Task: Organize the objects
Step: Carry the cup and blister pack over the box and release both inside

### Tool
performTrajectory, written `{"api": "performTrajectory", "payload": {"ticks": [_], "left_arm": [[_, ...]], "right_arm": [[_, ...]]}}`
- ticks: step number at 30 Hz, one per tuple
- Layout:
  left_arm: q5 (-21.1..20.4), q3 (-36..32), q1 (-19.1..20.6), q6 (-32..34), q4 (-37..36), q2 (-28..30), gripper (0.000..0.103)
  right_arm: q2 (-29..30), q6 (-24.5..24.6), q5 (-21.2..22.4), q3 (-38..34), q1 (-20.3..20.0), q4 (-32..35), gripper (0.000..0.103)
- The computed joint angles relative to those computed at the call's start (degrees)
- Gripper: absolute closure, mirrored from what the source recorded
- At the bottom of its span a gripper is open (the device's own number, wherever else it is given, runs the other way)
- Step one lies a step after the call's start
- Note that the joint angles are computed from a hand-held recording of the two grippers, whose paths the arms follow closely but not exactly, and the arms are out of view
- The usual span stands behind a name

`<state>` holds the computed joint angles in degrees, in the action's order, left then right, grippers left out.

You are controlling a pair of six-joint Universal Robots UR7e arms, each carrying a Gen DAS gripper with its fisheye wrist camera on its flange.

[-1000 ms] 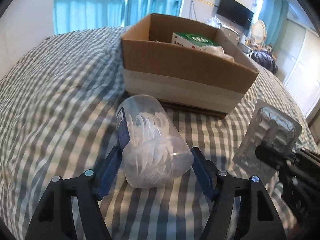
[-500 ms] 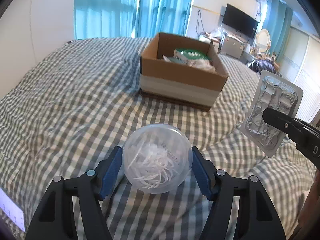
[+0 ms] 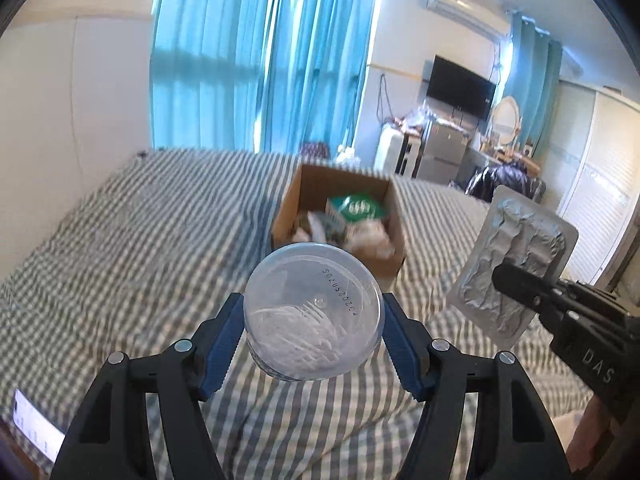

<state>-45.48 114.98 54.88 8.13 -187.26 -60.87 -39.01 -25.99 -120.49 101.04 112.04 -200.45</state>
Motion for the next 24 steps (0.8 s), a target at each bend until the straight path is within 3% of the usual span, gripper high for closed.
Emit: {"api": "performTrajectory", "payload": {"ticks": [9, 19, 24], "left_arm": [[-4.94, -15.08, 2.22, 4.67, 3.58, 5.82, 0.034], [-9.07, -38.18, 8.22, 7.91, 11.95, 20.69, 0.034], [-10.30, -45.50, 10.62, 7.44, 16.99, 25.95, 0.034]], "right_arm": [[2.05, -1.28, 4.15, -11.93, -0.54, 7.69, 0.094], [11.64, 1.02, 8.55, -32.47, -6.81, 26.25, 0.094], [15.65, 3.60, 11.72, -39.84, -10.34, 35.77, 0.094]]}}
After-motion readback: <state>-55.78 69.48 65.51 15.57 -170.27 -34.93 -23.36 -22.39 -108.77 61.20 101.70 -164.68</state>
